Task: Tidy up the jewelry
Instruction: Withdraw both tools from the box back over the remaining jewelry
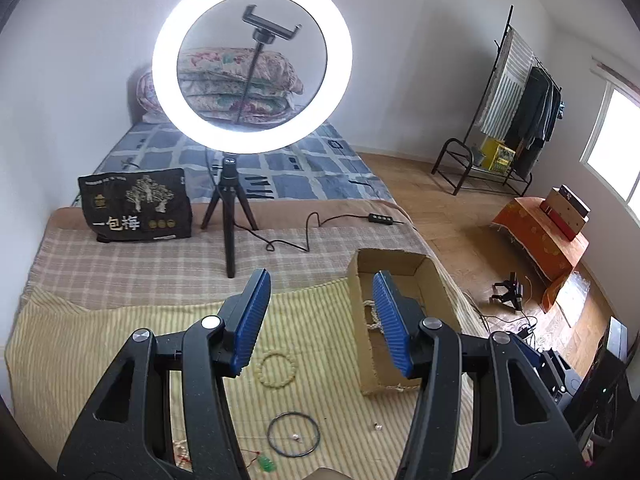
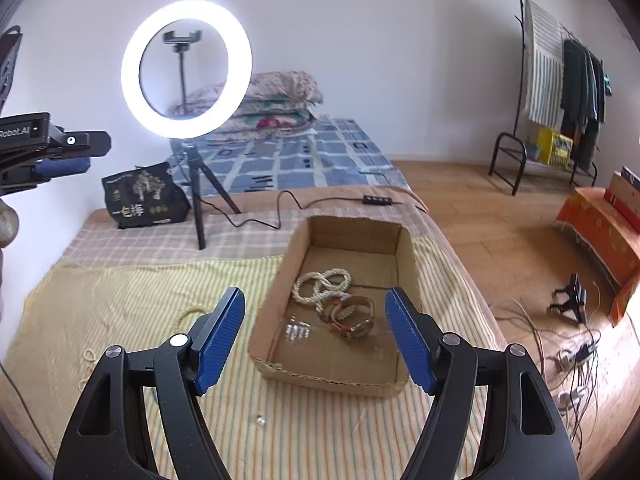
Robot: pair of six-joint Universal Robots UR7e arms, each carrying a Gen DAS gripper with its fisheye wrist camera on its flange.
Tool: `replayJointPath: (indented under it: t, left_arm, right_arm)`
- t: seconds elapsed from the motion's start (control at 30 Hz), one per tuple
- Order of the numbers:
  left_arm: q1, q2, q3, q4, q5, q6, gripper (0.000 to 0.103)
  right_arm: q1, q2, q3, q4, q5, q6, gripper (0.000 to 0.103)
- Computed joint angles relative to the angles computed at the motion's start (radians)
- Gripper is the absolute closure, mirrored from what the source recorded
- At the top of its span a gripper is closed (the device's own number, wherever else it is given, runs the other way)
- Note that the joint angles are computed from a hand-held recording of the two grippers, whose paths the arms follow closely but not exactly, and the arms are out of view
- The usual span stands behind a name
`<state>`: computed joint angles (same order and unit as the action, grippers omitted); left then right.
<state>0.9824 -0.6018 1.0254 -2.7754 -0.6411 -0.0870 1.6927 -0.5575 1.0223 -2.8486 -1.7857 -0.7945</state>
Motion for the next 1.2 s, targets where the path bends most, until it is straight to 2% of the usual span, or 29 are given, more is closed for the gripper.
replayJointPath:
  t: [0.17,0.5,0.63,0.73,0.87,1.1,1.2]
  left_arm:
    - [-0.007,-0.125,0.197,-0.068,0.047,-0.022,0.049]
    - [0.007,-0.314,0.51,-0.091,0.113,-0.151,0.049]
    - [0.029,-0.361,0.596,-0.098,0.101,-0.221,0.049]
    - [0.053,-0.384,0.647,-0.091,0.078,-0.272,0.049]
    - [0.087,-0.397,0.675,-0.044,0.032,-0.328,0.049]
    - [0.131,-0.383,0.674,0.009,-0.017,-0.37,0.054]
    - [0.157,-0.383,0.674,0.017,-0.065,-0.395,0.055]
  right_arm:
    - [0.002,-0.022,0.071,-0.023,0.073,-0.041,0.03]
    - [0.023,-0.005,0.086,0.073,0.044,-0.08,0.03]
    - [0.023,0.005,0.06,0.167,0.038,-0.044,0.03]
    - [0.02,0.012,0.045,0.234,0.042,-0.022,0.03]
    - [0.02,0.025,0.036,0.281,0.021,-0.033,0.03]
    - [0.012,0.065,-0.013,0.355,-0.024,-0.017,0.031]
    - [0.009,0.082,-0.034,0.384,-0.039,-0.015,0.031]
